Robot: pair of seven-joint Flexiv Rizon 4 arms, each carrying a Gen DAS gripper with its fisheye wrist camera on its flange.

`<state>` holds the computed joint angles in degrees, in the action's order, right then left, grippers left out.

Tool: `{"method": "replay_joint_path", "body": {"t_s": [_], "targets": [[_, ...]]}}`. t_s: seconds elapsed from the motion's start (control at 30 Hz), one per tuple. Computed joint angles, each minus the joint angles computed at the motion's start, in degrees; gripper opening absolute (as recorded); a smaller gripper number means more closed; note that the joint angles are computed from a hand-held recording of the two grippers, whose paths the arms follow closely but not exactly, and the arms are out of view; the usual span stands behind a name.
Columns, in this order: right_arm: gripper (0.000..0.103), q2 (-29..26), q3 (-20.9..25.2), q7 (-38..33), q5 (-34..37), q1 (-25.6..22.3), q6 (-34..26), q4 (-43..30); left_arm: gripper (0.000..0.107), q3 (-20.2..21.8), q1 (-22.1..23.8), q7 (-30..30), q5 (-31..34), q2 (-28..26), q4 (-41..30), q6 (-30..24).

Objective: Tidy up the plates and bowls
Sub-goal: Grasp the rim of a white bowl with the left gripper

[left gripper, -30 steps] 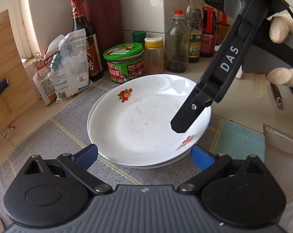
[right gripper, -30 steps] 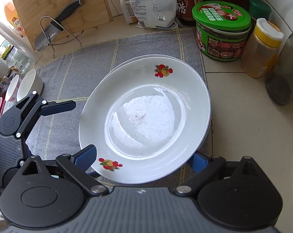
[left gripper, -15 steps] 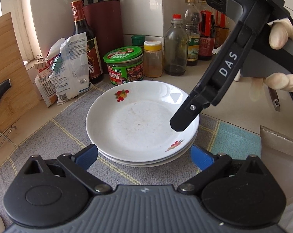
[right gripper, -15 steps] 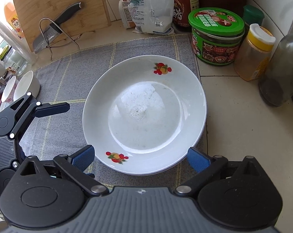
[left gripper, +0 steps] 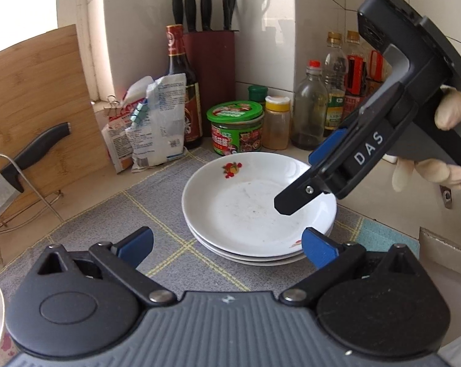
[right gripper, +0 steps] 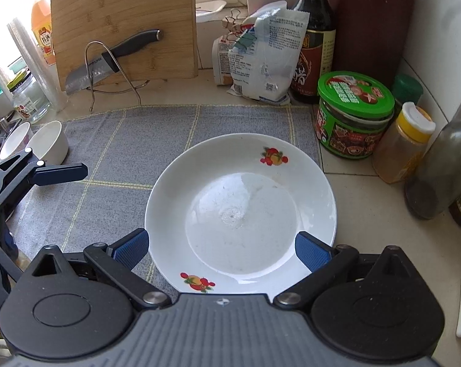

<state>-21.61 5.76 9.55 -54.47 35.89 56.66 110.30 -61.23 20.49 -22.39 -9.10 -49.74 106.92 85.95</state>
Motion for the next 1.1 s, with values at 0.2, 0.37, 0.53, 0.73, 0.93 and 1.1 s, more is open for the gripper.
{"method": "replay_joint_path", "body": {"t_s": [0.2,0.37,0.53,0.73,0.93,1.1], "targets": [[0.103,-2.0,-2.0,0.8,-10.3,2.6,-5.1,-3.2,0.102,1.4,0.6,-5.8,1.2,1.7,1.8,6.2],[0.103,-4.9,-2.8,0.6,-17.0,2.5,-2.8,-6.1,0.102,3.3,1.4,-14.0,2.6,4.4,4.5,12.4],[0.103,-7.8,-4.0,-0.7,-22.0,2.5,1.2,-8.7,0.102,8.2,0.3,-23.0,2.6,8.8,7.2,18.3],[0.103,-11.5,-4.9,-4.0,-22.1,2.6,7.9,-12.8,0.102,15.1,-1.3,-30.4,3.2,13.9,9.3,20.5],[0.103,-14.6,-6.4,-7.6,-19.7,5.2,9.5,-17.0,0.102,16.0,1.9,-35.7,7.0,14.4,10.1,21.3],[0.103,-18.1,-7.1,-11.8,-13.5,8.3,7.6,-21.9,0.102,10.8,10.3,-36.2,13.6,12.0,9.6,17.0]]}}
